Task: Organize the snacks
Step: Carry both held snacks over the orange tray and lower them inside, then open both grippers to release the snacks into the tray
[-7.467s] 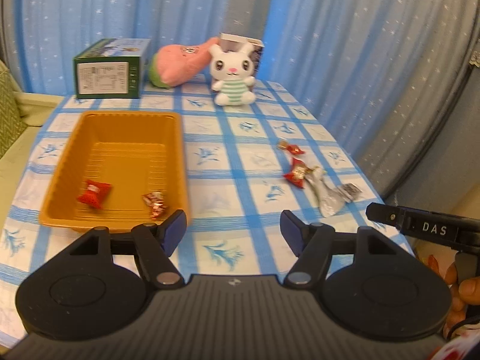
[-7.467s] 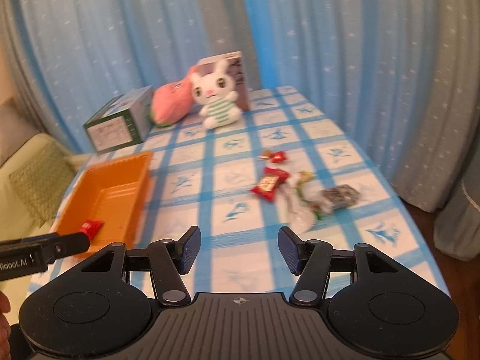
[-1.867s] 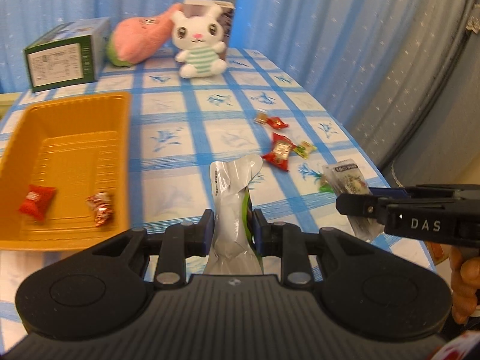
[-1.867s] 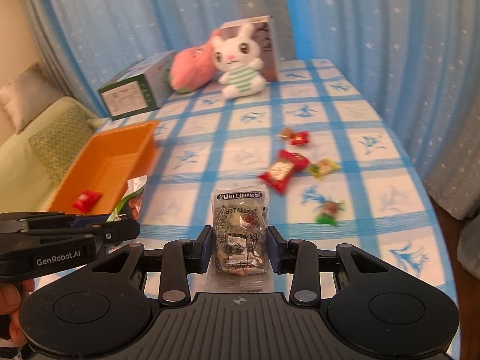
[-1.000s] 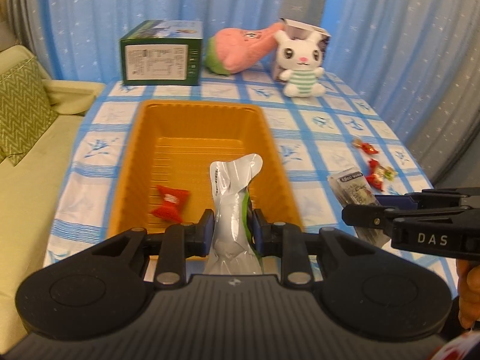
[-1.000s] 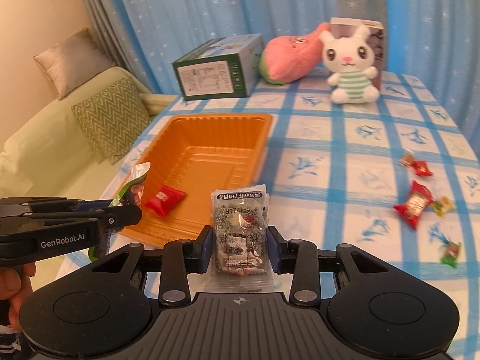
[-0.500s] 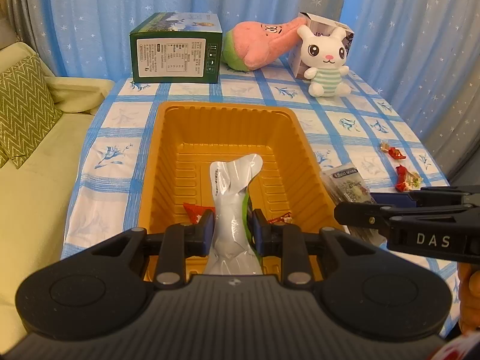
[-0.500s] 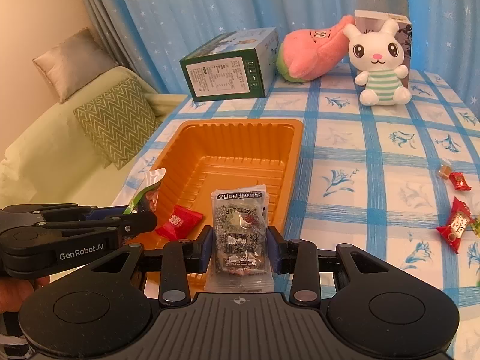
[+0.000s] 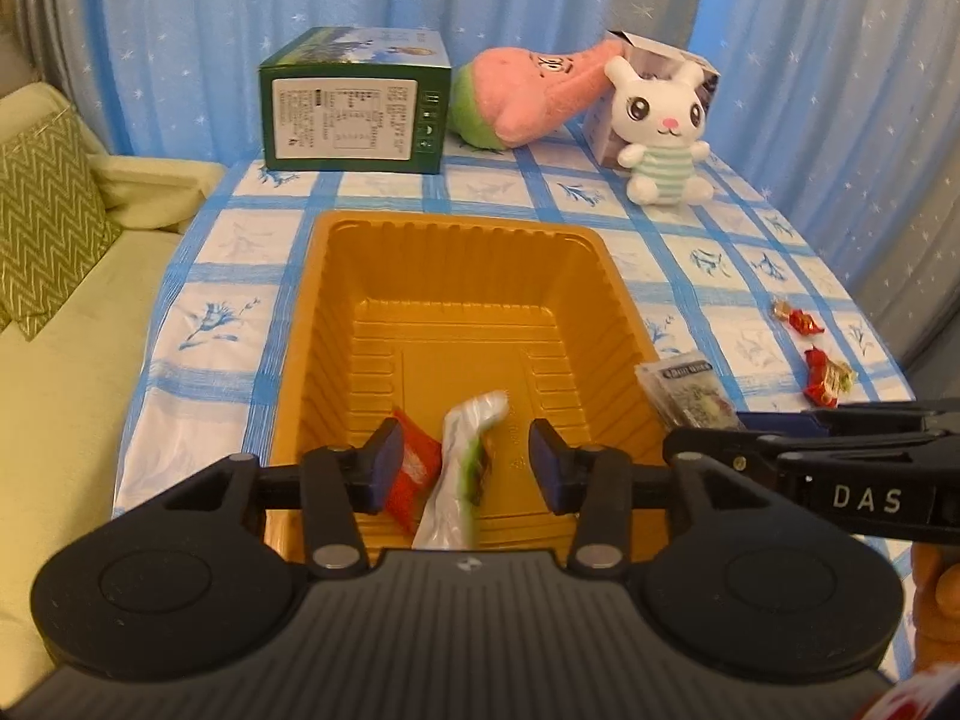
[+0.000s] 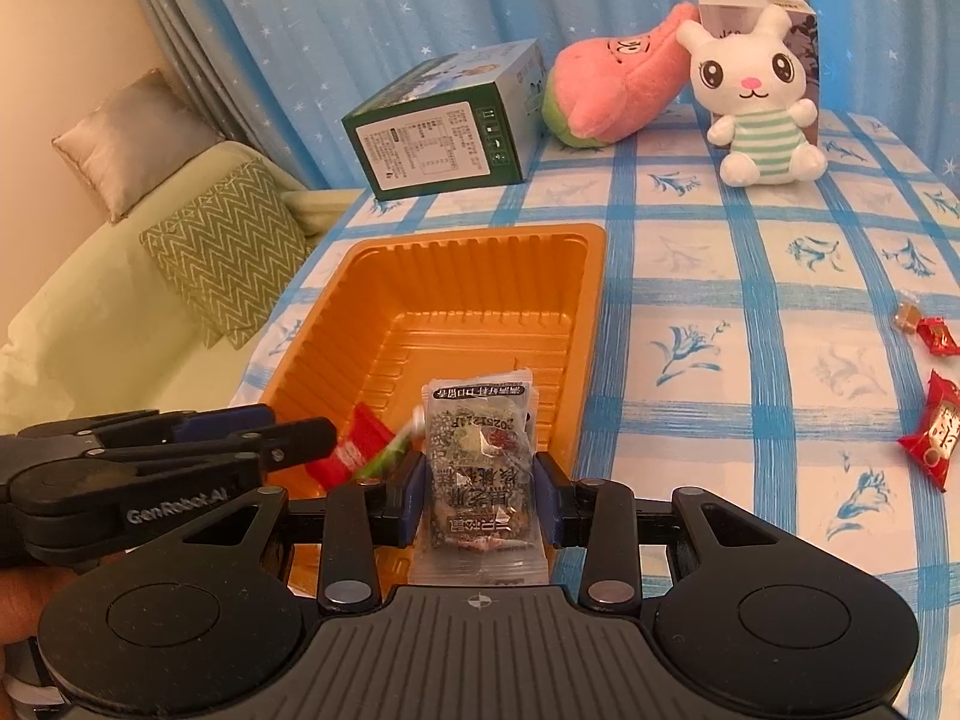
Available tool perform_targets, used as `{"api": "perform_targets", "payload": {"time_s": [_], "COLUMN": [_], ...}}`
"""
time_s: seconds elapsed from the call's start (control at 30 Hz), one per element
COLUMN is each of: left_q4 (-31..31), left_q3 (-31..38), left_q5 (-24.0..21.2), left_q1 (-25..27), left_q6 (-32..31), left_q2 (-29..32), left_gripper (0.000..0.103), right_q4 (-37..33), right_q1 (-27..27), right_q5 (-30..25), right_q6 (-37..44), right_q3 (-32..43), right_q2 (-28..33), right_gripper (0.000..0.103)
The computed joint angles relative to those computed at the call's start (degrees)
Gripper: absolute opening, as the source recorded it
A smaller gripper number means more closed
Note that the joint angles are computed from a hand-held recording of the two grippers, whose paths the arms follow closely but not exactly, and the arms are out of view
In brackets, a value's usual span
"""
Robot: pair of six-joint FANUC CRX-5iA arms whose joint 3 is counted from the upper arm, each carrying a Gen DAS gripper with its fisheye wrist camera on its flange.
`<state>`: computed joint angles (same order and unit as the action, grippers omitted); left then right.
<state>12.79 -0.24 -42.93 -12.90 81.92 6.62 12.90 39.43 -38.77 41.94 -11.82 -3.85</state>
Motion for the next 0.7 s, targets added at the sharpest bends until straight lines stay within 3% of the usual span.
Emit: {"api": "perform_targets", "payload": {"time_s": [0.57, 0.7], "left_q4": [0.0, 0.1], "left_q3": [-4.6, -4.9], "left_q5": [0.6, 0.7], "left_q1": [2.3, 2.7], "left_q6": [2.9, 3.2], "left_q2": [-5.4, -5.8], "left_gripper": [0.042, 0.043], "right_q4": [0.2, -3.2], "right_q1": [0.7, -0.3], "right_q5": [1.2, 3.6], "right_q6": [-3.7, -2.9], "right_q3": [0.7, 1.2], "right_q2": [0.4, 0.7], "right_gripper": [0.038, 0.038]}}
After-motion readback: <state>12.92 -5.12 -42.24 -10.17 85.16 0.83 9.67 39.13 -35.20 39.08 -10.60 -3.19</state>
